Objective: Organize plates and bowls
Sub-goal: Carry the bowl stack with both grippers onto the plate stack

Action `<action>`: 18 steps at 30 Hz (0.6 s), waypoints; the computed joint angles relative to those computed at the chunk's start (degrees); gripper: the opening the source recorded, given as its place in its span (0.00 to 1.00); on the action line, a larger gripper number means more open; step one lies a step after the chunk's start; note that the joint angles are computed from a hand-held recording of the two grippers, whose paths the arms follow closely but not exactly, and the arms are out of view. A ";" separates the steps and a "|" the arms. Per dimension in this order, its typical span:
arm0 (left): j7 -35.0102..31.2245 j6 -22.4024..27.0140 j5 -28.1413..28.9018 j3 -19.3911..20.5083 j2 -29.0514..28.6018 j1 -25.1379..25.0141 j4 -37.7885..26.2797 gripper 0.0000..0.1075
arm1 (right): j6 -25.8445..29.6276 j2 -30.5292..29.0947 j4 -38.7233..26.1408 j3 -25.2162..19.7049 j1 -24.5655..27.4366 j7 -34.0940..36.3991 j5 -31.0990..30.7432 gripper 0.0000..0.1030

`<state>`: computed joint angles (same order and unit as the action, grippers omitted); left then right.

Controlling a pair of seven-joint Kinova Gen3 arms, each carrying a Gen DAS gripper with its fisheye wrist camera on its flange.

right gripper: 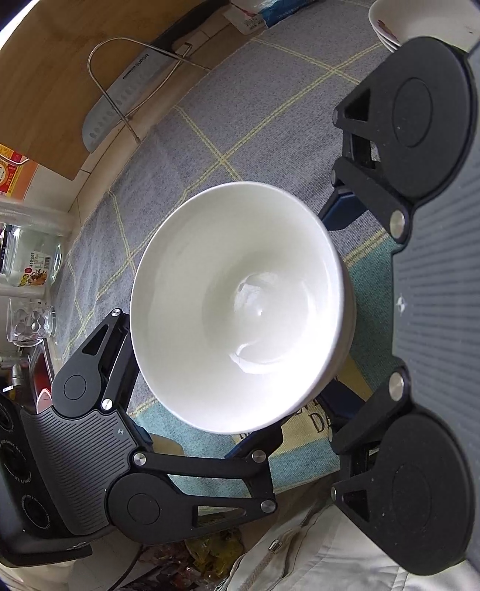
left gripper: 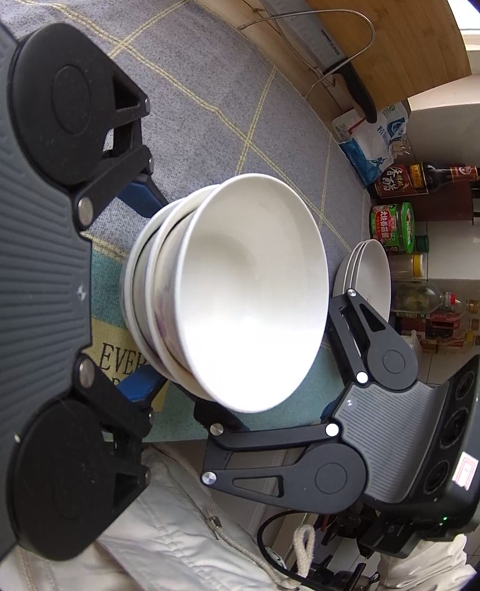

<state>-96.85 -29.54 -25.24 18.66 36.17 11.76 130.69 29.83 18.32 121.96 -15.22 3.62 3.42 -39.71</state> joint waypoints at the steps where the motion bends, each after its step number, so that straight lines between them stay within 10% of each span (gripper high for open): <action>1: 0.02 -0.01 -0.28 0.10 0.08 -0.18 -0.02 0.80 | 0.00 0.20 -0.20 0.18 -0.40 -0.56 0.23 0.88; 18: 2.06 5.49 -5.72 4.38 0.40 -4.42 -2.66 0.79 | 1.35 0.48 -1.23 0.32 -0.91 -1.21 2.08 0.87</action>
